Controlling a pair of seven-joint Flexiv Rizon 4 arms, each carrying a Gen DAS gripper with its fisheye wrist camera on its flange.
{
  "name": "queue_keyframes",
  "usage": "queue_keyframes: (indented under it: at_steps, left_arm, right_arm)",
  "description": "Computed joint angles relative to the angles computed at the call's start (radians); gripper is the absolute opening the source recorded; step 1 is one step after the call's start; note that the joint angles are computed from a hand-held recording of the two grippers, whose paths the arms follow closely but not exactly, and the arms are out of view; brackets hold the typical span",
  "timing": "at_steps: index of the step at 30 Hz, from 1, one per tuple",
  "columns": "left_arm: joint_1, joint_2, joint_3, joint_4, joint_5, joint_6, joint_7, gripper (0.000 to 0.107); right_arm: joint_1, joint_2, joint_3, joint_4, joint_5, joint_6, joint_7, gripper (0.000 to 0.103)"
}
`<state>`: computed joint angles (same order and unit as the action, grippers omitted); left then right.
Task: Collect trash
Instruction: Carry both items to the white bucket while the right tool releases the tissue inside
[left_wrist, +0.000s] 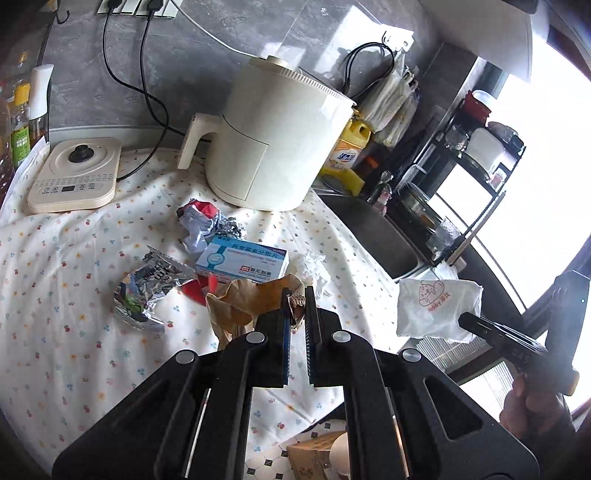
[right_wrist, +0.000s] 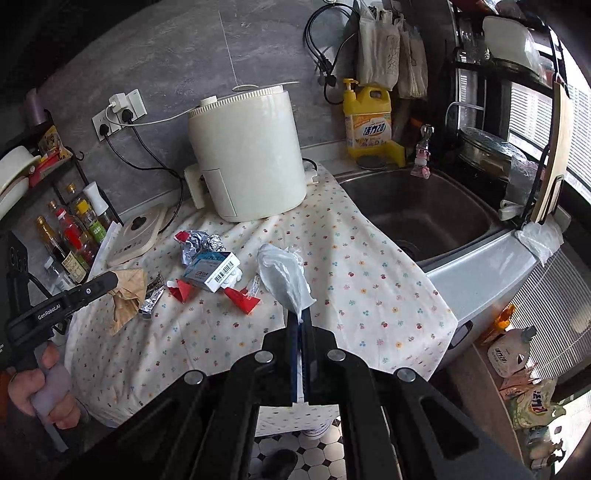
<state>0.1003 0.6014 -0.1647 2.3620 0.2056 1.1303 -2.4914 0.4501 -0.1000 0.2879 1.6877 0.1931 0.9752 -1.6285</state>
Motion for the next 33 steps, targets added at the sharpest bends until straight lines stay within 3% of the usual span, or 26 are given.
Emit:
queue_keyframes:
  at_steps: [7,18,27,33]
  left_arm:
    - [-0.068,-0.184,-0.105,-0.127,0.013,0.022,-0.016,0.007]
    - [-0.219,-0.47,-0.168,-0.343,0.118,0.002,-0.097,0.007]
    - [-0.357,-0.681,-0.162,-0.491,0.196,0.0,-0.178,0.007]
    - [-0.453,-0.784,-0.124,-0.548,0.19,-0.002,-0.191,0.007]
  right_arm:
    - [-0.089,0.143,-0.055,0.151,0.089,-0.021,-0.054,0.003]
    - [-0.176,0.274,-0.154,0.317,0.153,-0.079,-0.076,0.003]
    - [-0.267,0.284,-0.22,0.418,0.164,-0.148,-0.112,0.003]
    - [-0.315,0.23,-0.238,0.465,0.168,-0.157,-0.15,0.003]
